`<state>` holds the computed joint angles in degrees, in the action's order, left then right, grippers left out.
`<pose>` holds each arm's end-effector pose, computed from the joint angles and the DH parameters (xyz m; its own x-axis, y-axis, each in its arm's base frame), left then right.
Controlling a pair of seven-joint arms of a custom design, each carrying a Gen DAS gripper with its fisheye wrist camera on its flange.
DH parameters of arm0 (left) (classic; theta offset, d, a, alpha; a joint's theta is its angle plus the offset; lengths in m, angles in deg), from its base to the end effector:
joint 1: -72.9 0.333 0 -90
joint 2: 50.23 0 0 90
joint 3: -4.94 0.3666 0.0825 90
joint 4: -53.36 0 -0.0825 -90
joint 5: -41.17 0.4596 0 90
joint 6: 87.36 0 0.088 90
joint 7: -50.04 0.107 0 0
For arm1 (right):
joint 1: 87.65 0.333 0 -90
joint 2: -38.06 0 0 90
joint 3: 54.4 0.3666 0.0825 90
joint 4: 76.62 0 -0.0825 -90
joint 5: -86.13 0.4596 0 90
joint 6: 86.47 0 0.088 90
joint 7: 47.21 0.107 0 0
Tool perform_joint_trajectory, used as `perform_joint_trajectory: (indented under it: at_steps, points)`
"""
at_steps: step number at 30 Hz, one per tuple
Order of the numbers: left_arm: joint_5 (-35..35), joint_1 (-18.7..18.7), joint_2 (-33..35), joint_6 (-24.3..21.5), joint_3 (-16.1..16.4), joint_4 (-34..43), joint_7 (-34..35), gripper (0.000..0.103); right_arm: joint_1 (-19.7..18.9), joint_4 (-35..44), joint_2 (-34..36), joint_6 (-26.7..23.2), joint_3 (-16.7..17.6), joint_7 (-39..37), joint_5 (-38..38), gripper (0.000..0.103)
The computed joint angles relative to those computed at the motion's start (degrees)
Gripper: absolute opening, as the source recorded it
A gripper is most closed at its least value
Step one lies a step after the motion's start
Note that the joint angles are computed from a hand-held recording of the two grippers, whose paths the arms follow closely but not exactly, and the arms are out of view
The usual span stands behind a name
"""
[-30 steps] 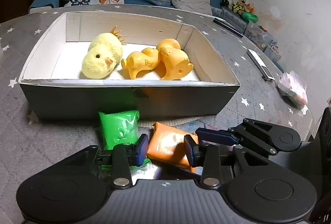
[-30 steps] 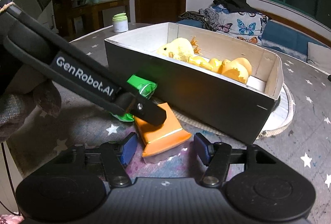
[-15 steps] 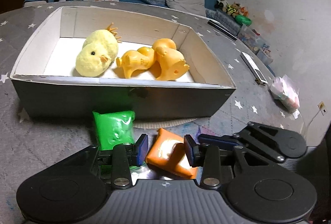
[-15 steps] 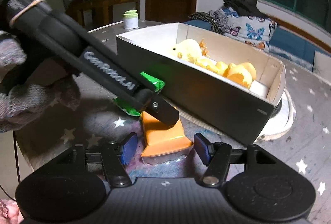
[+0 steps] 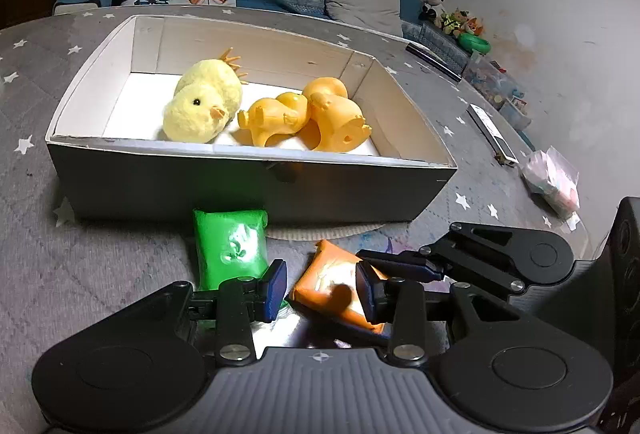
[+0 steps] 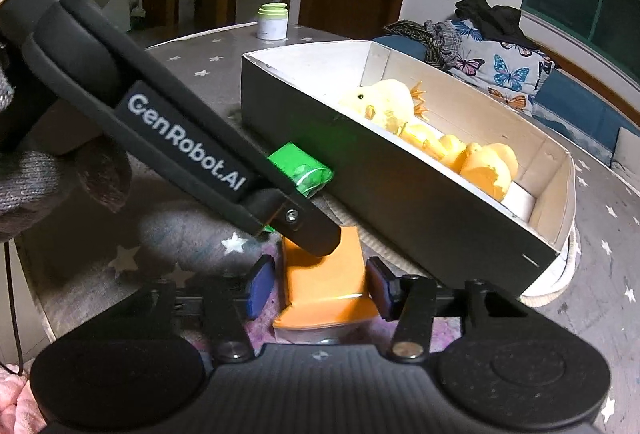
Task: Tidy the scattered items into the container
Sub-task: 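Close both tools on the orange block and lift it, then carry the orange block into the box and open both tools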
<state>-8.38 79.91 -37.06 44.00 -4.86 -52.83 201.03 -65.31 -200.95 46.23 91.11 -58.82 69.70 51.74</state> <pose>0.7154 -0.0444 0.4410 -0.6083 -0.7154 0.3439 -0.7295 0.3332 -0.5973 0.6096 0.2481 0.4102 0.3758 -0.9189 0.1200 -0.6205 -0.3457 -0.7039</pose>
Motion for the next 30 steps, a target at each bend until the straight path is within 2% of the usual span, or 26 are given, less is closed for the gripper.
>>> perform_joint_trajectory:
  at_steps: [9,20,24,30]
  points:
    - [0.92,-0.35,-0.21,-0.44,-0.08,-0.62,-0.39,0.04,-0.46,-0.65,-0.68,-0.44,0.27,0.6,-0.22,0.043]
    - [1.58,-0.73,-1.55,-1.02,0.52,-2.33,-5.55,0.04,-0.68,-2.2,-1.82,0.6,0.25,3.61,-1.82,0.042]
    - [0.19,-0.44,-1.64,-2.67,0.62,-2.0,-6.73,0.04,-0.17,-2.75,-2.65,0.85,-0.79,8.2,-6.14,0.042]
    - [-3.53,-0.31,-3.31,-3.26,0.73,-2.19,-4.52,0.04,-0.33,-1.94,-4.4,1.48,-2.18,22.52,-22.22,0.042]
